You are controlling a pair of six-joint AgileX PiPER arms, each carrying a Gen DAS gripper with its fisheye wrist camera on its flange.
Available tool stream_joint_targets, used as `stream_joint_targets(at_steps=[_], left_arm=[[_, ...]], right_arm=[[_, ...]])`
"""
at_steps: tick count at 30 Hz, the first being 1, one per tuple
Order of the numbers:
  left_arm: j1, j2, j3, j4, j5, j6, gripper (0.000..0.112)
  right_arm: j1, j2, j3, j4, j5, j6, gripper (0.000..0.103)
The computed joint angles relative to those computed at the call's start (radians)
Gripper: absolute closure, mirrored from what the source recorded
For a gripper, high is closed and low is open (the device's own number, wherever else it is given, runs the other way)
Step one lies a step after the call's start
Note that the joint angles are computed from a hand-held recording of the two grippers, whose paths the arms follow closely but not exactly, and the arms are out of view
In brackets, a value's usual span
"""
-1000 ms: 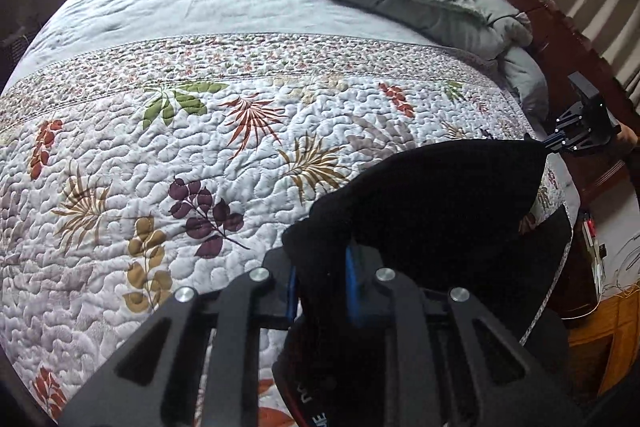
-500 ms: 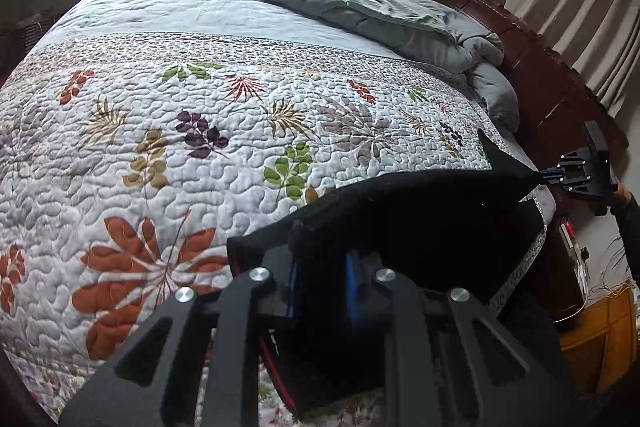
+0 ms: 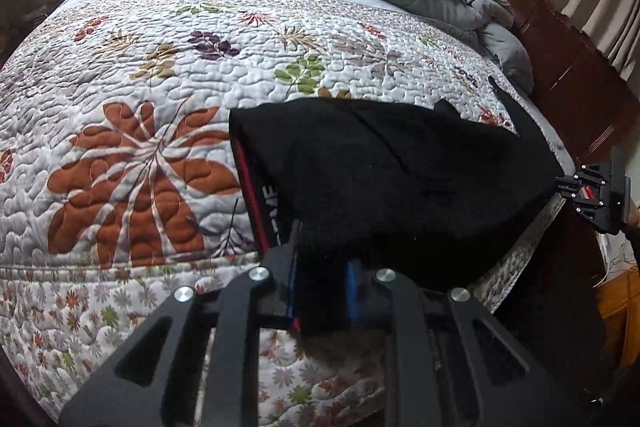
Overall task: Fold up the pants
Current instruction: 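Lift the waistband with both tools and fold it toward the trouser hems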
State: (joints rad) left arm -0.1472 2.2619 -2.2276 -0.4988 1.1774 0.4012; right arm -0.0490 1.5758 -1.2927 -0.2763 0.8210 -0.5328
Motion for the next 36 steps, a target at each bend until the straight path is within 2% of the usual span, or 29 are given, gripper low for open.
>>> stream_joint_targets(at_steps=[5,9,11,14,15,16,17,18,21,24,27,29,31,34,36], left_arm=[[0.003,-0.098,0.205,0.02,-0.1,0.074,0.095],[0.022,-0.183,0.334,-0.025,-0.191,0.129,0.095],[-0.007,-0.215,0.371,0.045,-0.237,0.114,0.095],[-0.116,-0.29,0.481,0.337,-0.373,-0.005,0.092],[-0.152,-0.313,0.515,0.437,-0.402,-0.043,0.072],[-0.186,-0.336,0.553,0.537,-0.431,-0.076,0.041],[-0.217,-0.368,0.61,0.637,-0.481,-0.108,0.025],[-0.246,-0.405,0.674,0.737,-0.537,-0.135,0.024],[-0.323,-0.477,0.79,1.037,-0.622,-0.191,0.023],[-0.382,-0.504,0.876,1.337,-0.71,-0.35,0.017],[-0.428,-0.459,0.883,1.617,-0.697,-0.531,0.017],[-0.432,-0.435,0.878,1.656,-0.715,-0.552,0.017],[-0.43,-0.413,0.843,1.559,-0.719,-0.431,0.017],[-0.426,-0.375,0.803,1.529,-0.706,-0.328,0.017],[-0.425,-0.342,0.763,1.46,-0.681,-0.234,0.017]], right_arm=[[0.03,-0.035,0.1,-0.083,-0.069,0.084,0.093],[0.014,-0.054,0.102,-0.057,-0.067,0.063,0.093],[0.01,-0.049,0.1,-0.055,-0.063,0.056,0.093],[0.018,-0.033,0.092,-0.069,-0.05,0.07,0.093],[0.025,-0.028,0.09,-0.075,-0.036,0.071,0.087],[0.036,-0.03,0.096,-0.091,-0.033,0.079,0.084],[0.051,-0.05,0.112,-0.098,-0.042,0.08,0.073],[0.058,-0.07,0.121,-0.081,-0.05,0.073,0.063],[0.104,-0.127,0.15,-0.09,-0.1,0.121,0.062],[0.229,-0.177,0.228,-0.255,-0.204,0.292,0.062],[0.378,-0.163,0.298,-0.545,-0.268,0.586,0.062],[0.463,-0.113,0.323,-0.745,-0.271,0.77,0.062],[0.513,-0.062,0.336,-0.907,-0.265,0.928,0.062],[0.537,0.019,0.321,-0.968,-0.268,0.962,0.062],[0.545,0.055,0.313,-0.976,-0.261,0.953,0.062]])
